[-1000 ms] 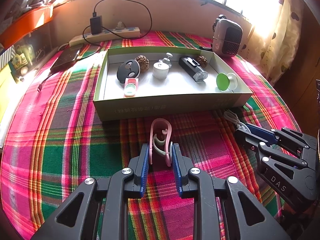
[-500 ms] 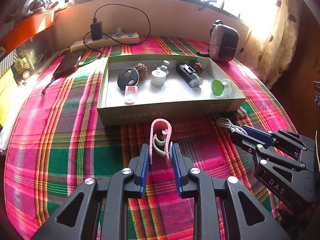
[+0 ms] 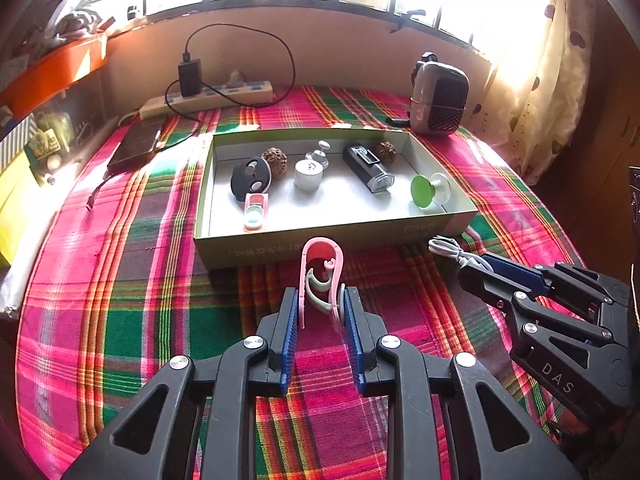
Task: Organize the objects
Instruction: 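Carry the pink clip in left tool and white cable in right tool into the box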
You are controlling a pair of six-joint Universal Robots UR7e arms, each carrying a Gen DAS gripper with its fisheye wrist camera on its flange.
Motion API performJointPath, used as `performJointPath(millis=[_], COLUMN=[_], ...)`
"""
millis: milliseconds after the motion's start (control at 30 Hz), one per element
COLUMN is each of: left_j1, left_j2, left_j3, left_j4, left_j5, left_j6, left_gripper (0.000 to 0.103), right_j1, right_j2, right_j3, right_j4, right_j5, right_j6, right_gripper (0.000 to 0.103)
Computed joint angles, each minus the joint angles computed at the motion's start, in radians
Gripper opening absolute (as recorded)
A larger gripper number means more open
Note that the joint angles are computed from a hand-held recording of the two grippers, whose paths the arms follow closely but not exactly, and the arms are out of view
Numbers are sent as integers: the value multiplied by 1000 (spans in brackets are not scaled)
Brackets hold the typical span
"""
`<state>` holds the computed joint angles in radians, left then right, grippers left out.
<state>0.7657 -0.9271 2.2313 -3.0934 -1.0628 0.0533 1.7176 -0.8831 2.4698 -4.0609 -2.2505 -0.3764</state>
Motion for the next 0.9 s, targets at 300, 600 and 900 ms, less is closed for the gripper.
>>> performJointPath(millis=[300,600,900], left_j1=[-1,22,47], left_j2=[16,65,112], left_j3=[-43,-129,-198], left_j4=[20,45,64], left_j5=[-15,-17,-8], left_j6=[7,15,23], left_gripper=[20,20,20], right_j1=[3,-30,-52], right_j2=[-36,-78,-73], right_j3=[-24,-80,-159], right_j4=[25,111,201], right_j5=[27,74,110], right_j6=[-17,-19,-34], right_gripper=[20,20,20])
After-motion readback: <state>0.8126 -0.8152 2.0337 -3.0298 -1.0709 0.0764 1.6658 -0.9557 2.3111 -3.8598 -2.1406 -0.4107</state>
